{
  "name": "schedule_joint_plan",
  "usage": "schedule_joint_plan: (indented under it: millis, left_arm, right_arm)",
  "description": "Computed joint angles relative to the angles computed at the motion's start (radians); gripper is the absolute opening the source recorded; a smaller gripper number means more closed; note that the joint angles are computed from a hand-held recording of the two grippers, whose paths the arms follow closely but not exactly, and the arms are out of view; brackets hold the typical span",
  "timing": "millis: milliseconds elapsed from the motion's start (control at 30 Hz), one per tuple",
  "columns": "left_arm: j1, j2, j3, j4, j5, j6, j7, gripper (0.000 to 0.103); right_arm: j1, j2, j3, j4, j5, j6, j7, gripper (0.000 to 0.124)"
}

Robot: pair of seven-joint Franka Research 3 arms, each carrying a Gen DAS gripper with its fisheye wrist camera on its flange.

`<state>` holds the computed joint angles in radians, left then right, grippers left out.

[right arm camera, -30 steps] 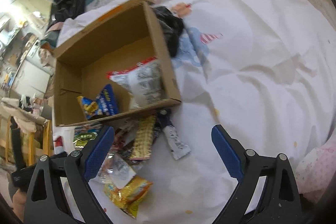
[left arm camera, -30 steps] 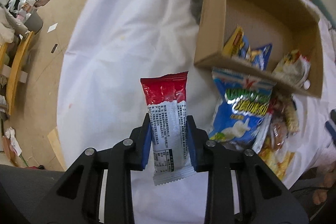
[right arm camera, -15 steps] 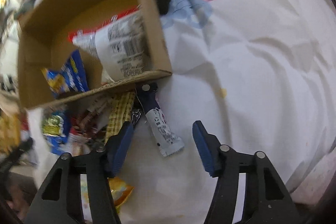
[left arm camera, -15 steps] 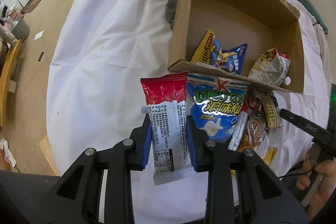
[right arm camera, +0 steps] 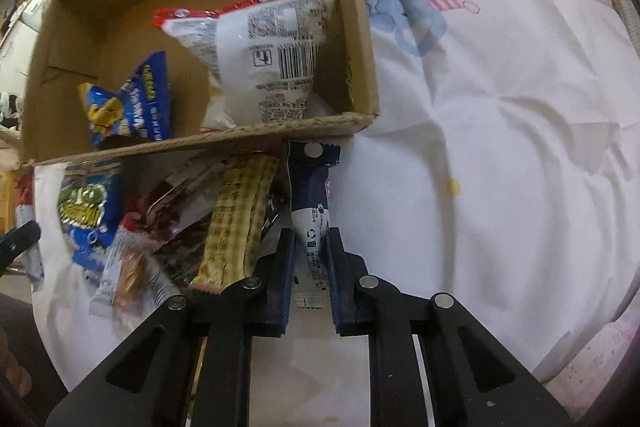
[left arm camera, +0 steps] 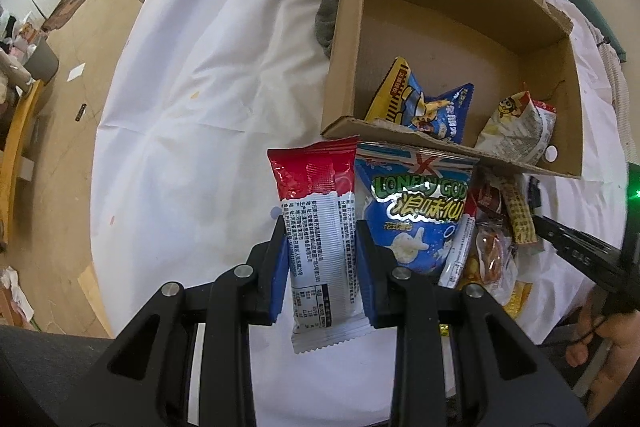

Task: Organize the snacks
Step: 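Lift the red-white bar with the left tool while the right tool grasps the blue stick snack, then carry both snacks over the box and open both tools to release them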

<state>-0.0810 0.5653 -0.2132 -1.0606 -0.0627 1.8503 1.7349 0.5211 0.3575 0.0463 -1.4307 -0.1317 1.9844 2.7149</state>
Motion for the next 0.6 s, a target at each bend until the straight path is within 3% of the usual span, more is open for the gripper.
schedule_joint_plan:
  millis: [267,500,600]
  left_arm:
    - [-0.002,-0.027,0.011,-0.062,0.032,0.061,-0.013,0.026]
    - [0.0,-0.057,0.016,-0.132,0.052,0.143,-0.034,0.026]
    - [0.005,-0.061,0.016,-0.147,0.051,0.168,-0.041,0.026]
  right_arm:
    - [0.013,-0.125,0.024,-0.146,-0.027,0.07,0.05,0.016]
    - [-0.009,-0.273,0.06,-0.312,-0.068,0.238,0.12,0.016]
    - [-0.011,-0.243,0.077,-0.279,-0.092,0.277,0.118,0.016]
